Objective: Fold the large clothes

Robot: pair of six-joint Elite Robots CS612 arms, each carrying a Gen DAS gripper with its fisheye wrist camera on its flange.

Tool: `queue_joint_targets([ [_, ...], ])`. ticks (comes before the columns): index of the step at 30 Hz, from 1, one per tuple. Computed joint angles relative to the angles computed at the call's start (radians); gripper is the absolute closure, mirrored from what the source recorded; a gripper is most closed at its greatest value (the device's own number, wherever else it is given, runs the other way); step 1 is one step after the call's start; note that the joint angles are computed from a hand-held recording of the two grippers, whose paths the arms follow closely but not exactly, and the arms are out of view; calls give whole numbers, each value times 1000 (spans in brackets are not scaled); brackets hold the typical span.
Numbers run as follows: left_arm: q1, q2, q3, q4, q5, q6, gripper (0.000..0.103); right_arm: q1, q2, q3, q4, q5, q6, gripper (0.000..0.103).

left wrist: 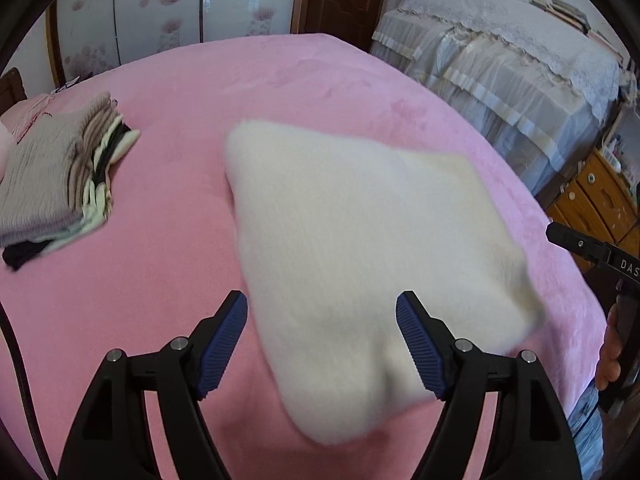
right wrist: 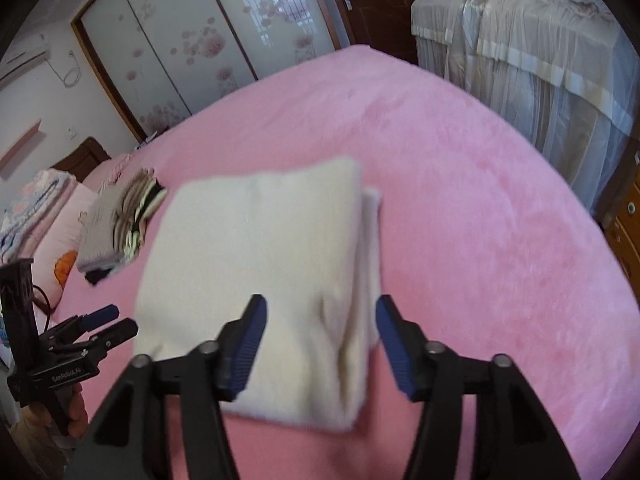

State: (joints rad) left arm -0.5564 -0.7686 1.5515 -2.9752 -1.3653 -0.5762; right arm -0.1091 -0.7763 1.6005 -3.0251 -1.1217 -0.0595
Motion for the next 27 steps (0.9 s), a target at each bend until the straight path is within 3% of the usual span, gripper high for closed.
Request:
queue_joint_targets([
  [5, 71, 62, -135, 88, -113, -9, 26, 18, 85, -197, 172, -15, 35, 43],
  [9, 125, 136, -246, 153, -203, -112, 26, 37, 174, -360, 334, -43, 54, 43],
  [12, 153, 184, -301, 138, -263, -177, 26, 43, 227, -443, 437, -49, 65, 43],
  [14, 163, 211, -337, 157, -290, -193, 26, 41, 248, -468, 467, -16, 61, 58],
  [15, 162, 221, -353, 171, -286, -190, 32, 39, 255, -476, 482, 10, 52, 74],
  [16, 161, 229, -365, 179, -283, -175, 41, 42, 253, -468, 459, -4, 46, 78],
  [17, 160, 234, -375, 180, -286, -155, 64, 45, 247, -458, 435, -16, 30, 81],
  [20, 129, 225, -370, 189, -156, -97, 69, 38, 221, -389, 258, 16, 4, 86],
  [23, 117, 240, -378, 187, -107, -82, 70, 36, 254, -420, 334, -19, 5, 87],
  [27, 117, 250, -396, 199, -98, -95, 69, 26, 272, -422, 317, 21, 64, 85],
])
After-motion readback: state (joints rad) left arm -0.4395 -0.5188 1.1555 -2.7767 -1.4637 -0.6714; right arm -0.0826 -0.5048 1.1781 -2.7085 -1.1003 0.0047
